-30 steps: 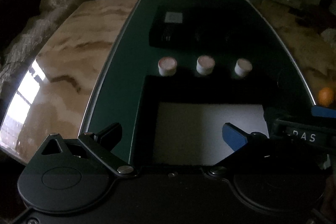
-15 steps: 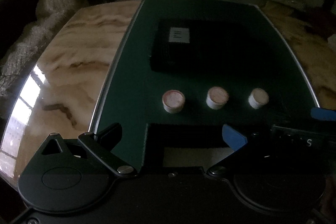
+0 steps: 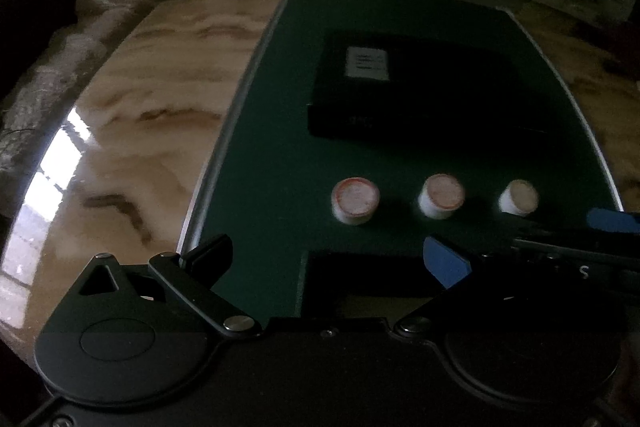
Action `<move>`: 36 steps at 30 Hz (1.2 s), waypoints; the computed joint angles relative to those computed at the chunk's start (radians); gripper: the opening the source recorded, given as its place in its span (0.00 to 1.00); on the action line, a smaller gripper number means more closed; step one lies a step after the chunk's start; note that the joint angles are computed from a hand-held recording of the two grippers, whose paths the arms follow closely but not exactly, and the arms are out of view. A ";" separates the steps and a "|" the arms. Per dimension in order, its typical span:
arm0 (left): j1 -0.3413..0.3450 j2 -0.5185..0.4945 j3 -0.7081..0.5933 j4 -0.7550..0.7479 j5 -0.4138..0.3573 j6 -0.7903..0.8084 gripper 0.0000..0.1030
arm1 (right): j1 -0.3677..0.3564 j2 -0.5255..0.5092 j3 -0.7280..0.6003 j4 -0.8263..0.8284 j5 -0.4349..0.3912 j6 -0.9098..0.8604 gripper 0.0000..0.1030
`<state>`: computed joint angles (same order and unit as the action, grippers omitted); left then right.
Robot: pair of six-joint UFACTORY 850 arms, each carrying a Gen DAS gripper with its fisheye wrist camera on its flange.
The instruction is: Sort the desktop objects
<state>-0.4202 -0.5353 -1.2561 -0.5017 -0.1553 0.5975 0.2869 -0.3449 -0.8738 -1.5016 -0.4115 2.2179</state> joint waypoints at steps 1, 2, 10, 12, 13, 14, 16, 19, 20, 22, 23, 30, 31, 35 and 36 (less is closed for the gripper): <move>-0.004 -0.002 -0.001 -0.015 0.001 0.017 1.00 | -0.004 0.004 0.006 0.000 -0.001 0.001 1.00; -0.010 -0.004 -0.003 -0.031 0.001 0.035 1.00 | -0.009 0.008 0.012 0.002 -0.003 0.001 1.00; -0.033 -0.027 -0.021 -0.158 -0.025 0.157 1.00 | -0.037 0.029 0.045 -0.003 -0.007 0.000 1.00; -0.037 -0.027 -0.027 -0.167 -0.020 0.170 1.00 | -0.043 0.032 0.043 -0.002 -0.010 -0.011 1.00; -0.040 -0.027 -0.031 -0.171 -0.017 0.175 1.00 | -0.047 0.034 0.040 -0.002 -0.012 -0.018 1.00; -0.044 -0.027 -0.035 -0.164 -0.009 0.174 1.00 | -0.050 0.035 0.037 -0.005 -0.016 -0.025 1.00; -0.052 -0.033 -0.053 -0.119 -0.003 0.136 1.00 | -0.058 0.036 0.028 -0.011 -0.026 -0.043 1.00; -0.059 -0.058 -0.099 -0.098 -0.013 0.115 1.00 | -0.080 0.031 0.009 -0.017 -0.027 -0.061 1.00; -0.061 -0.069 -0.117 -0.101 -0.018 0.117 1.00 | -0.087 0.029 0.004 -0.024 -0.026 -0.062 1.00; -0.063 -0.091 -0.155 -0.105 -0.030 0.118 1.00 | -0.101 0.020 -0.011 -0.048 -0.026 -0.060 1.00; -0.064 -0.103 -0.176 -0.103 -0.036 0.114 1.00 | -0.108 0.013 -0.018 -0.061 -0.025 -0.060 1.00; -0.073 -0.195 -0.320 0.013 -0.054 0.001 1.00 | -0.160 -0.064 -0.102 -0.113 0.012 -0.070 1.00; -0.073 -0.210 -0.343 0.023 -0.059 -0.010 1.00 | -0.169 -0.075 -0.115 -0.123 0.022 -0.066 1.00; -0.070 -0.269 -0.426 0.032 -0.078 -0.030 1.00 | -0.196 -0.116 -0.161 -0.164 0.055 -0.046 1.00; -0.069 -0.279 -0.441 0.037 -0.078 -0.036 1.00 | -0.202 -0.124 -0.170 -0.180 0.064 -0.035 1.00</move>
<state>-0.4896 -0.8143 -1.6966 -0.4651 -0.2336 0.5619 0.0845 -0.4687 -1.0437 -1.6814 -0.3477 2.1828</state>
